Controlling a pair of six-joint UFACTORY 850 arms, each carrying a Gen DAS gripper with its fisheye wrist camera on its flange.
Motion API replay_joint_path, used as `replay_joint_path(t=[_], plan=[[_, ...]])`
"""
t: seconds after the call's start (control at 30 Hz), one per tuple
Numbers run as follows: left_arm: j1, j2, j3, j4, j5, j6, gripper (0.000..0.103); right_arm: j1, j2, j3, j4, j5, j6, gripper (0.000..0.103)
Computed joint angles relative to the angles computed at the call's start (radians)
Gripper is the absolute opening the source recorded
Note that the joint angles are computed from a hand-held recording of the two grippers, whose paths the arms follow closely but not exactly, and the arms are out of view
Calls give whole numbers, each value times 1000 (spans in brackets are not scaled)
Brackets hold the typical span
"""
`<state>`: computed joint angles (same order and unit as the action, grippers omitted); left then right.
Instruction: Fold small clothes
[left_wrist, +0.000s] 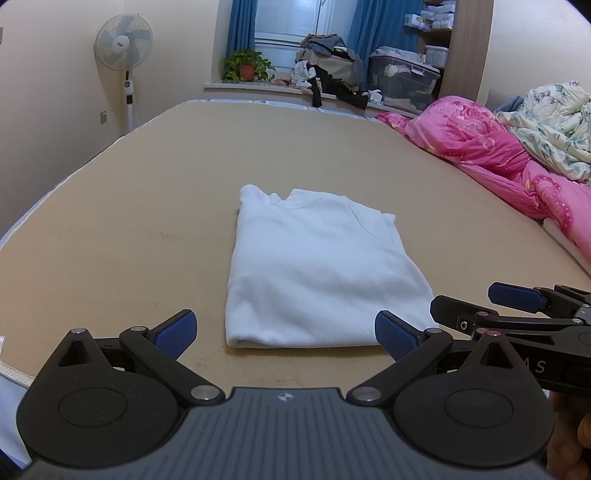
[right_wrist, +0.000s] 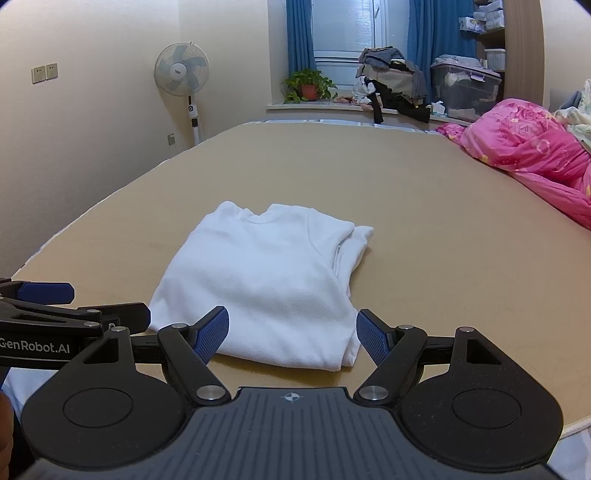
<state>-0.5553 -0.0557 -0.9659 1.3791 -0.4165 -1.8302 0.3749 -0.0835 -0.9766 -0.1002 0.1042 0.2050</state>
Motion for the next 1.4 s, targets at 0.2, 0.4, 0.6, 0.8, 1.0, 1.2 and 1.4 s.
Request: replay_joint_path(t=[0.2,0.4,0.6,0.8,1.0,1.2,1.4], plan=[[-2,-2,-3,-14,-1,10,103,2,-4,-4,18,-4,-15,77],[-2,-2,-3,-15,1,9,103,-1,-4,-4,-31,-5,33,77],[2,-5,-5,-15,4,13,103,-1,-3,-4,-38,-6,42,77],[1,-5,-6,-15,3,12,103,-1,-3,-4,-33,-8,37,77],[0,-5,-6,-16,3,12,103,-1,-2,-4,-49,-8,53,77],[0,-6,-6,-15,2,11,103,-2,-2,-4,-56,-9,60,77],[-2,-10,-10,-17,3,15,103,-2,-3,-4,-63,-11,70,77]])
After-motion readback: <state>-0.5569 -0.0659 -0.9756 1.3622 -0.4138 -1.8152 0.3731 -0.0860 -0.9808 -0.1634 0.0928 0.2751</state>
